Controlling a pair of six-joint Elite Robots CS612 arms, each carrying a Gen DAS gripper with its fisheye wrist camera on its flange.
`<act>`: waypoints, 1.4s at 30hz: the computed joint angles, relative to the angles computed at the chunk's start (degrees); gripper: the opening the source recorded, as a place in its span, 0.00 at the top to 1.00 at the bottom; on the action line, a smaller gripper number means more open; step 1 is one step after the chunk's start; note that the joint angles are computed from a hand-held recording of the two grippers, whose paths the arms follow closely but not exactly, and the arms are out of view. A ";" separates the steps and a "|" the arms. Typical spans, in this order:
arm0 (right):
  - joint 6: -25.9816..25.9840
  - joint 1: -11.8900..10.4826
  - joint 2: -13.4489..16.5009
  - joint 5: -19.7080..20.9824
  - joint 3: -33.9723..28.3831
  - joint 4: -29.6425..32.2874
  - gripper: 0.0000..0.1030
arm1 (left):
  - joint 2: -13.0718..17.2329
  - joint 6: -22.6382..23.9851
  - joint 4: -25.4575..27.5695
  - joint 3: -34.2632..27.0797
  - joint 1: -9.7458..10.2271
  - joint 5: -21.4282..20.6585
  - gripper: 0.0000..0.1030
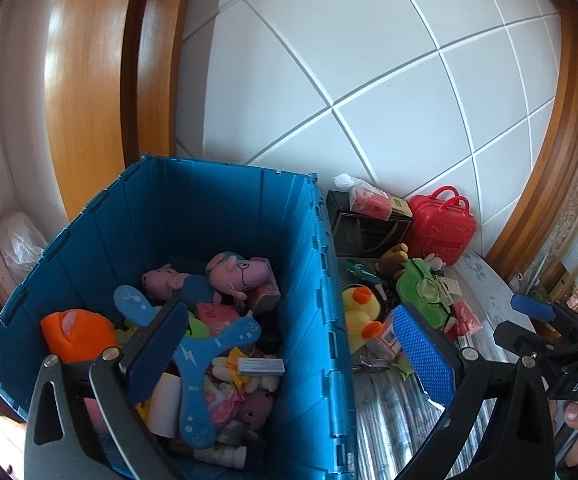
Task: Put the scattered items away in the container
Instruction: 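Withdraw both grippers from the crate and move back over the pile, then grasp the silver metal clip beside the yellow duck with the left gripper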
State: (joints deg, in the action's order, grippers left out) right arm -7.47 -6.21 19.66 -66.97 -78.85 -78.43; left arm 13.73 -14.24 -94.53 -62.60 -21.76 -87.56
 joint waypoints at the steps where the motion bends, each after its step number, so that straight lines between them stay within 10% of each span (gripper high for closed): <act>1: 0.30 -0.70 0.35 -0.32 -0.77 0.83 0.06 | -0.11 0.24 0.04 0.23 -0.34 -0.03 0.00; 24: 2.32 -13.49 6.72 -3.86 -10.96 13.86 0.06 | -1.66 5.23 0.81 9.49 -8.36 0.07 0.00; 35: -1.19 -15.69 9.38 -3.34 -11.03 18.98 0.06 | -0.18 11.18 -2.38 17.08 -9.59 -0.11 0.00; 42: -1.61 -15.65 11.52 -4.27 -10.94 21.13 0.06 | -4.43 18.42 -7.67 32.84 -9.23 -0.92 0.00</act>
